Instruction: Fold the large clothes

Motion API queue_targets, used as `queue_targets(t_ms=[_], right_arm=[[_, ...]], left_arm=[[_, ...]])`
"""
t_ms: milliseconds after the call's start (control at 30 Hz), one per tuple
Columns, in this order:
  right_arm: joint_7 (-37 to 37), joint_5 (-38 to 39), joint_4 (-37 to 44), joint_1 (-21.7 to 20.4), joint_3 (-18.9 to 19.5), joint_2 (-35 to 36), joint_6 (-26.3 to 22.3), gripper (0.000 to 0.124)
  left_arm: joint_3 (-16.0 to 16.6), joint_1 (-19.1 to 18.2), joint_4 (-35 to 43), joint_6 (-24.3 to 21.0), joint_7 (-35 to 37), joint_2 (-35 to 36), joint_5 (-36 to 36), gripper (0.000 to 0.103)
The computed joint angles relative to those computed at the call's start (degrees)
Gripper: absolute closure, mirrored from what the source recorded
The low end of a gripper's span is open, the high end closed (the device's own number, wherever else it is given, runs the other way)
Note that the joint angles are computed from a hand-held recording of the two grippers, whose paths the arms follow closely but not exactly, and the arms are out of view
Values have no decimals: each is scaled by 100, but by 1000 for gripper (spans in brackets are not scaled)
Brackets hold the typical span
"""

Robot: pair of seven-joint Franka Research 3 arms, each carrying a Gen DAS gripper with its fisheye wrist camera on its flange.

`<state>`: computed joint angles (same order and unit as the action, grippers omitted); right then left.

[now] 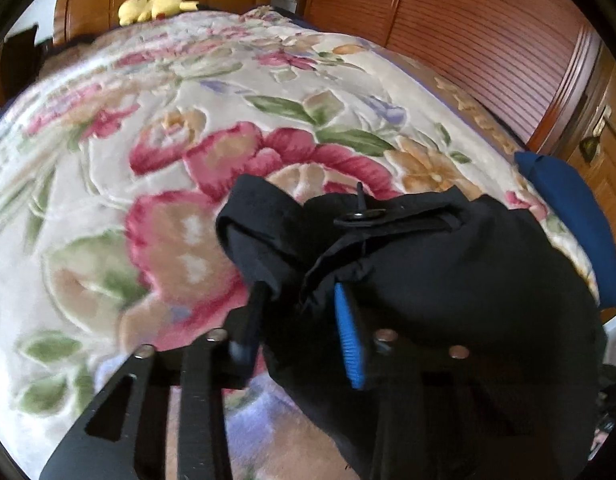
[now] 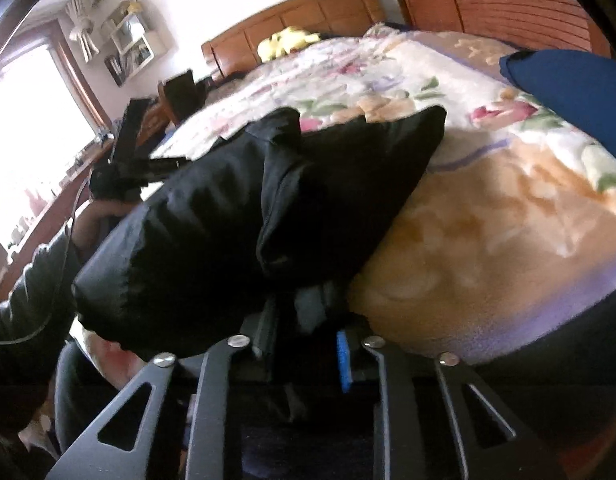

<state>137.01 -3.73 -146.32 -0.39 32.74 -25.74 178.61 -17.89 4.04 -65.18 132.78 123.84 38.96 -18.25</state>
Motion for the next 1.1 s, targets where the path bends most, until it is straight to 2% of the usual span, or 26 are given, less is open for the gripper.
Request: queue_targets(t_ms=[200,233,267,367,567,667,867,1100], right_arm=[[71,42,-226,-479,465,-437,426,113],[34,85,-254,-545,530,-522,483,114],[-26,129,-284,-581,566,-588,541,114],[-272,263,-339,-658,609,-848,629,115],[-649,396,-327,-1040,884,-1278,513,115],[-801,352,-286,-1169,902,-1479,342,115],[-1129,102,-260,-1363,677,-2018,59,115],[-1734,-194,-266,-1451,-74,-2982,-526,115]], left_arm=[[-108,157,-805,743,265,-651,-256,93],[-98,150,-972,947,288,-798,-278,101],[-94,145,-1063,1075,310,-897,-294,101],[-172,214,-1138,1039,532,-1094,-467,101],[-169,172,-1458,1293,827,-1420,-727,101],[-194,150,-1588,1502,944,-1571,-927,101],[-195,-183,-1304,1759,826,-1605,-882,101],[-303,-885,-128,1832,297,-1237,-328,101]])
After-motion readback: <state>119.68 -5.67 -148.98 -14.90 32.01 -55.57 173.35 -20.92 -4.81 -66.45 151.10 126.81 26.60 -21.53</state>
